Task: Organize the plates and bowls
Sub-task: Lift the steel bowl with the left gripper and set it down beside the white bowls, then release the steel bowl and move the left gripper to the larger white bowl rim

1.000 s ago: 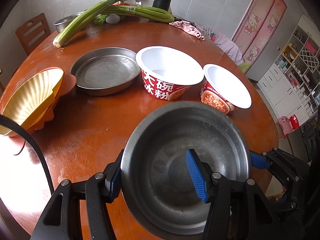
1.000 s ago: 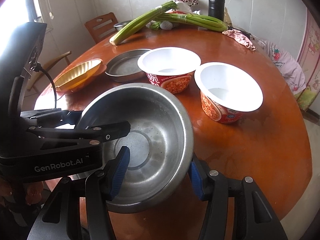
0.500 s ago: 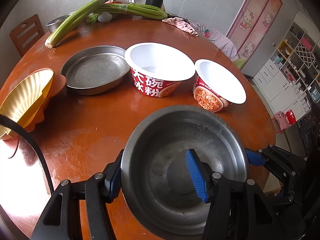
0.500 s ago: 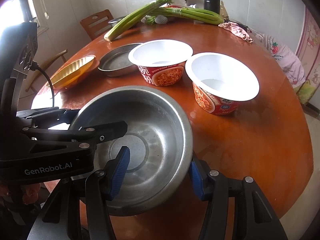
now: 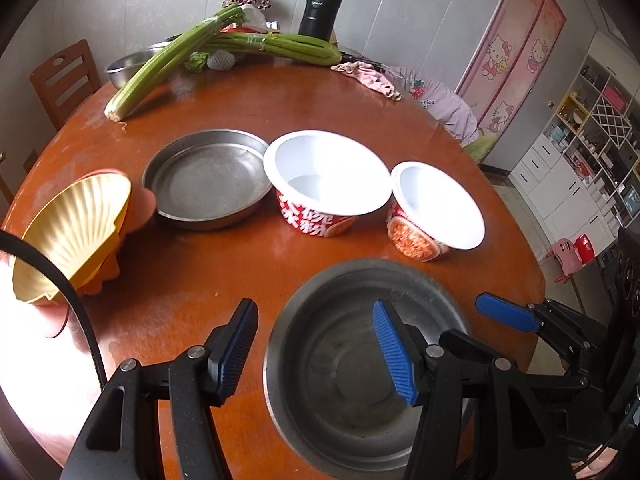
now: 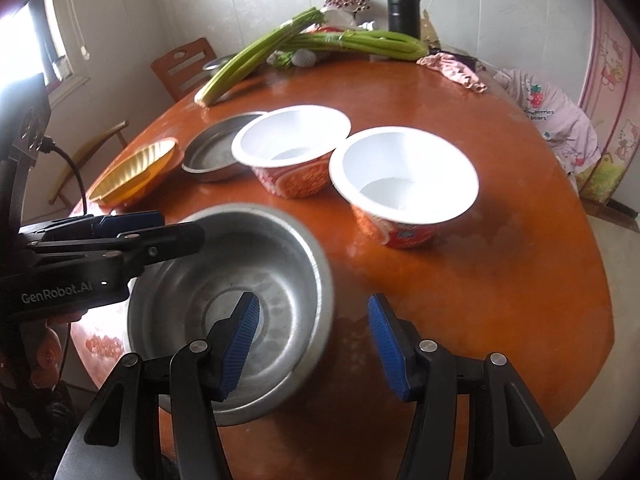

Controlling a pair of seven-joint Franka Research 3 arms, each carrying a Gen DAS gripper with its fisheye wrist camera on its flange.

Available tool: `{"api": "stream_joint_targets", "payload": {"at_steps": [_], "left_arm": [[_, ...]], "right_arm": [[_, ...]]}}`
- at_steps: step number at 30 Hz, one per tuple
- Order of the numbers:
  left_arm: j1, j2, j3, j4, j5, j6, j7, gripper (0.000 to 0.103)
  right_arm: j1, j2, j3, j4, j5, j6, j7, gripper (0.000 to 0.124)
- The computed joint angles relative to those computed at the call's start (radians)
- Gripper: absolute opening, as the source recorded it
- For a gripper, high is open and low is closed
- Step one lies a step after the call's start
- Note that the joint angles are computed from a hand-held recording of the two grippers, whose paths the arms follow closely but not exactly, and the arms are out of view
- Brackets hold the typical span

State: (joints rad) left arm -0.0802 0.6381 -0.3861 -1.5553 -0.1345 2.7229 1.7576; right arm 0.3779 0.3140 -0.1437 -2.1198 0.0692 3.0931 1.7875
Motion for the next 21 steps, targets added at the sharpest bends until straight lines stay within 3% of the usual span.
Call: {"api": "stream_joint_targets", "payload": {"at_steps": [9, 12, 16, 21], "left_arm": [[-0.014, 0.04, -0.038, 0.11, -0.031, -0.068, 0.046, 0.06], [-0.025, 0.089, -0.057, 0.205, -0.065, -0.154, 0.069, 0.06], [-0.086, 0.161, -0.025, 0.346, -0.066, -0.255, 0.049, 0.06], [-0.133, 0.234, -0.002, 0.478, -0.072, -0.326, 0.02, 0.06]], "right_arm": [[0.049, -0.039, -0.104, -0.019, -0.061, 0.026, 0.074, 0.059], [0.08, -0.04, -0.167, -0.01, -0.103, 0.026, 0.126, 0.059], [0.138, -0.03, -0.272, 0.006, -0.184, 0.017, 0.216, 0.059], [0.073, -0.018, -0.238, 0.023, -0.203, 0.006, 0.232, 0.059]]}}
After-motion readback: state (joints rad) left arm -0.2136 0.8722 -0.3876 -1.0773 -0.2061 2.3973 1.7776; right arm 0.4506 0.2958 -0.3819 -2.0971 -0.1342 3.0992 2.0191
